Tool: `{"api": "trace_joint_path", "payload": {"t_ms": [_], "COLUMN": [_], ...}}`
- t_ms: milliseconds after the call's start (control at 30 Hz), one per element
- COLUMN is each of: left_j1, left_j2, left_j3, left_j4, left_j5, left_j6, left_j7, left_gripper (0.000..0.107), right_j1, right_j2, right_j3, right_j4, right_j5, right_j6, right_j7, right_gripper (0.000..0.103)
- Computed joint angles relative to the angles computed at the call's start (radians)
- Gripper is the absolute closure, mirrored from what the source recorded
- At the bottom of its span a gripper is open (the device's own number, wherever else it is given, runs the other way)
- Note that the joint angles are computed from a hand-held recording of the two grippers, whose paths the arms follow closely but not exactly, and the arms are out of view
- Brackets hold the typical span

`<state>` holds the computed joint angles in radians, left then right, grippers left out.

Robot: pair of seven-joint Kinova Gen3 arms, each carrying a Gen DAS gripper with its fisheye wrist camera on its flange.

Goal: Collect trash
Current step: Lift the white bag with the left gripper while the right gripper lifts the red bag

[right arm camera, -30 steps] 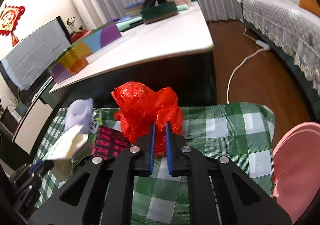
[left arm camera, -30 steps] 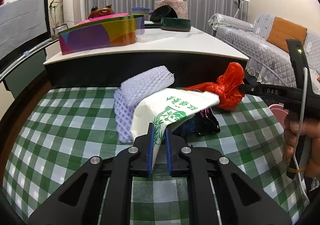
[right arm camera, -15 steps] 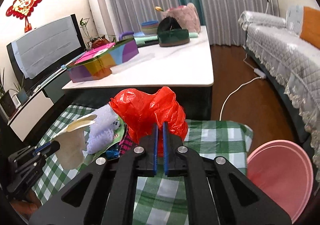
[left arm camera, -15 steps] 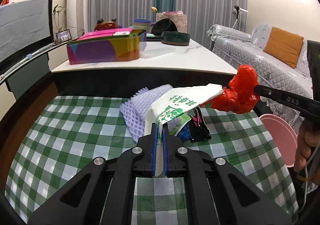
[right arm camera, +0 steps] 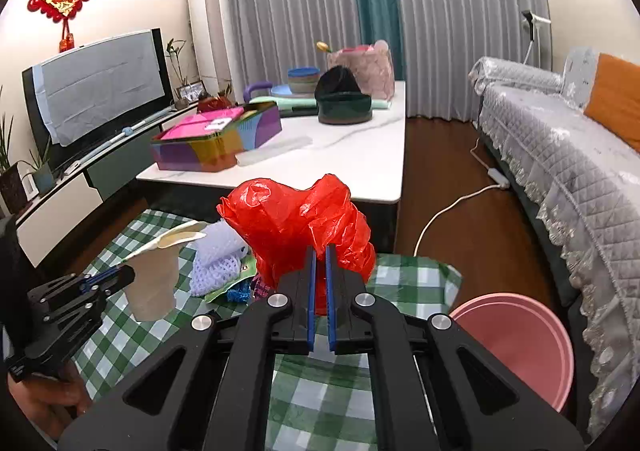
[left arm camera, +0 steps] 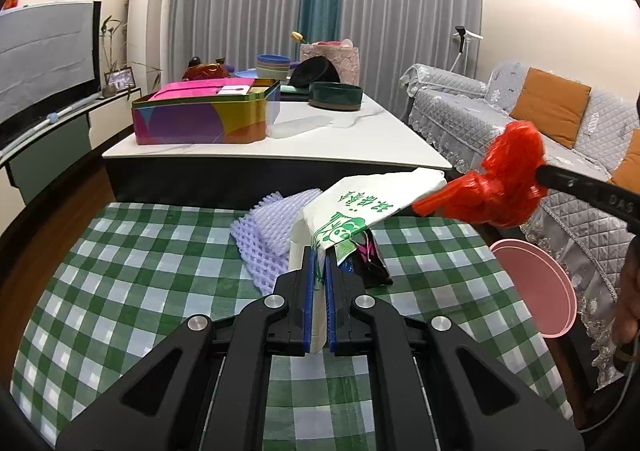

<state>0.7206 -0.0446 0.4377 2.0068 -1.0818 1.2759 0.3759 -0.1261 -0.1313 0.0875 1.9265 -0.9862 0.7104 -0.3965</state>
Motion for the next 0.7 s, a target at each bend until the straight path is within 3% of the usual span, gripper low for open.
{"api": "trace_joint_path", "payload": {"t_ms": [400,700], "left_j1": [0.035,0.063], "left_j2": [0.033,0.072], "left_j3": [0.006,-0.028], "left_j4": [-0.031,-0.060], "left_j5": [-0.017,-0.035], "left_j6": [0.013,-0.017], "left_j7": [-0.005,-0.022], "left_gripper": [0.102,0.102], "right_j1": [0.013,0.079], "right_j2": [-0.057,-0.028], "right_j3": [0.083,0.106], "right_j4": [0.098,0.088], "right_j5": [-0.145,-0.194], "right_j6": [-0.033,-0.011], "right_j7": [0.197,0.221], "right_gripper": [0.098,0.098]}}
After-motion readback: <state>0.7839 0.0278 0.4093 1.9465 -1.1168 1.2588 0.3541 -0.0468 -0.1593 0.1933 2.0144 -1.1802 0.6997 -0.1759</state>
